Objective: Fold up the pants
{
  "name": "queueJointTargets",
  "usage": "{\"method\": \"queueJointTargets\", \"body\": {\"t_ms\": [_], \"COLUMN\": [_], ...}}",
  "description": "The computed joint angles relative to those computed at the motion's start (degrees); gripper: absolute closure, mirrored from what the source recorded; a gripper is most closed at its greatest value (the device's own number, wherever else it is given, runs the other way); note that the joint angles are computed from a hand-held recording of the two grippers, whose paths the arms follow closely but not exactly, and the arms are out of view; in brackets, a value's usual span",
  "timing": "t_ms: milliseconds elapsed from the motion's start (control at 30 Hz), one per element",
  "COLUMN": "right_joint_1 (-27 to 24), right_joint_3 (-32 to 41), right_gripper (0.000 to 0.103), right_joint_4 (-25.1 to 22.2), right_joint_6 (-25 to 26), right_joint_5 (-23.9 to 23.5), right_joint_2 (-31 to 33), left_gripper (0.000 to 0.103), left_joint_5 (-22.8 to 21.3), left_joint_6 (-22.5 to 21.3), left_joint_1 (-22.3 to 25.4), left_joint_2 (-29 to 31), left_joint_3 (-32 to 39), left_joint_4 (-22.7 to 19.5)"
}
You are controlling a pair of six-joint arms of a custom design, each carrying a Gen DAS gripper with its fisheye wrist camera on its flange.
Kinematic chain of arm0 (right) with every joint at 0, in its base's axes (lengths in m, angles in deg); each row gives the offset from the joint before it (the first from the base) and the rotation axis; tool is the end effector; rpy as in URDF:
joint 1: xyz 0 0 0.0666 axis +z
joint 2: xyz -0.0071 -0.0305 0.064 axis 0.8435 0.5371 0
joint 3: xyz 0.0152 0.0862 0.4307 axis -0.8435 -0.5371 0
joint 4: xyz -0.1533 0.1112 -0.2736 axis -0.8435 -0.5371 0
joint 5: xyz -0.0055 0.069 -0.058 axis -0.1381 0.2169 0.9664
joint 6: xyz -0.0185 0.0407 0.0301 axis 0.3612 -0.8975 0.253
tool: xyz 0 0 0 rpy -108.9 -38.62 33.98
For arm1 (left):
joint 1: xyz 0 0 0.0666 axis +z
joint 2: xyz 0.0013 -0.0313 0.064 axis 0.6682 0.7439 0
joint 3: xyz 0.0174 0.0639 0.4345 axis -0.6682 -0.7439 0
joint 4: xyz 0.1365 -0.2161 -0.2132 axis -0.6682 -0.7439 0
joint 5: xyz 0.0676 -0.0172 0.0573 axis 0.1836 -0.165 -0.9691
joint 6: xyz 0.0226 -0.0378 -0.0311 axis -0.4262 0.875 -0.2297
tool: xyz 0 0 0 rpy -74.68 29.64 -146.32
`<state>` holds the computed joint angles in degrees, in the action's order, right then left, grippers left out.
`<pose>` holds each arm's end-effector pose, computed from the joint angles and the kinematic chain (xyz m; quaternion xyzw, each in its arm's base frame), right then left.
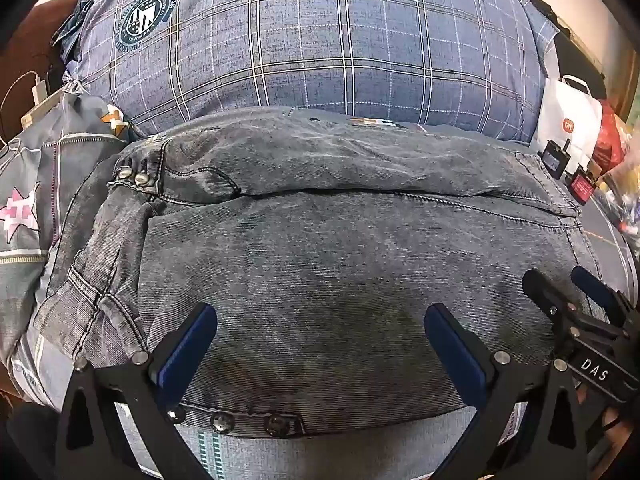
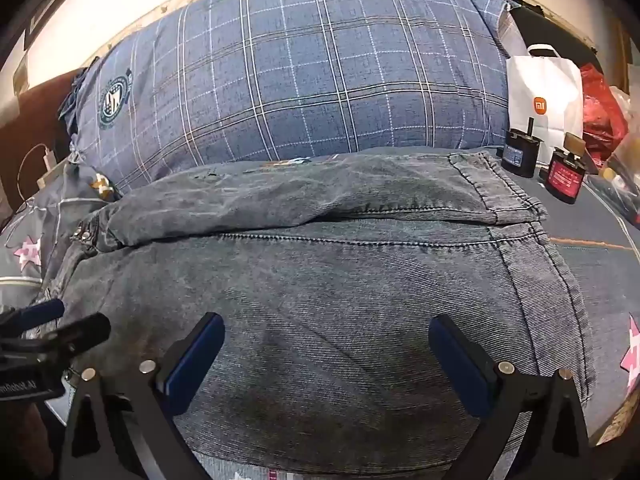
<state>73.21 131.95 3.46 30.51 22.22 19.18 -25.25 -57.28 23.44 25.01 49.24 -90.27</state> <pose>0.4781 0.1262 0.4200 0.0880 0.9277 0.0203 0.3622 0.5298 -0.1752 0.3573 0.0796 0.9410 -0.0434 0.3260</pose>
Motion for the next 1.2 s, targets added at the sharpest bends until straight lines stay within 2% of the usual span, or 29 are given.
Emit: {"method": "queueJointTargets", "body": {"t_ms": [100, 200, 400, 567, 933, 1200], "right_joint_1": [0.12, -0.79, 0.81, 0.94, 1.02, 1.16], "right_joint_3": [0.25, 0.97, 0.32, 0.38, -0.62, -1.39], "right_gripper": [0.0, 0.0, 0.0, 0.0, 0.0, 0.0], "right_joint_4": [-0.9, -2.18, -1.99, -2.33, -0.32, 1.12], "right_joint_6": [0.25, 0.18, 0.98, 1.81, 2.24, 2.34], "right_joint_5": [0.32, -0.44, 5.34, 6.16, 5.28, 4.51], "right_joint_2": [0.47, 0.34, 0.35, 0.1, -1.32, -1.96], "left_gripper": [0.0, 0.0, 0.0, 0.0, 0.0, 0.0], "left_joint_5": [0.15, 0.38, 0.77, 0.39, -0.5, -1.25], "left_joint_6": [-0.38, 0.12, 1.11, 1.47, 1.88, 1.61], "left_joint_1": [-0.15, -0.31, 0.06, 0.14, 0.22, -0.06], "left_joint_2": [0.1, -0.18, -0.21, -0.62, -0.81, -1.52], "left_joint_3": [0.33, -1.48, -1.9, -2.62, -2.89, -3.77], "left_joint_4": [-0.57, 1.11, 1.21, 1.87, 1.21, 2.18]}}
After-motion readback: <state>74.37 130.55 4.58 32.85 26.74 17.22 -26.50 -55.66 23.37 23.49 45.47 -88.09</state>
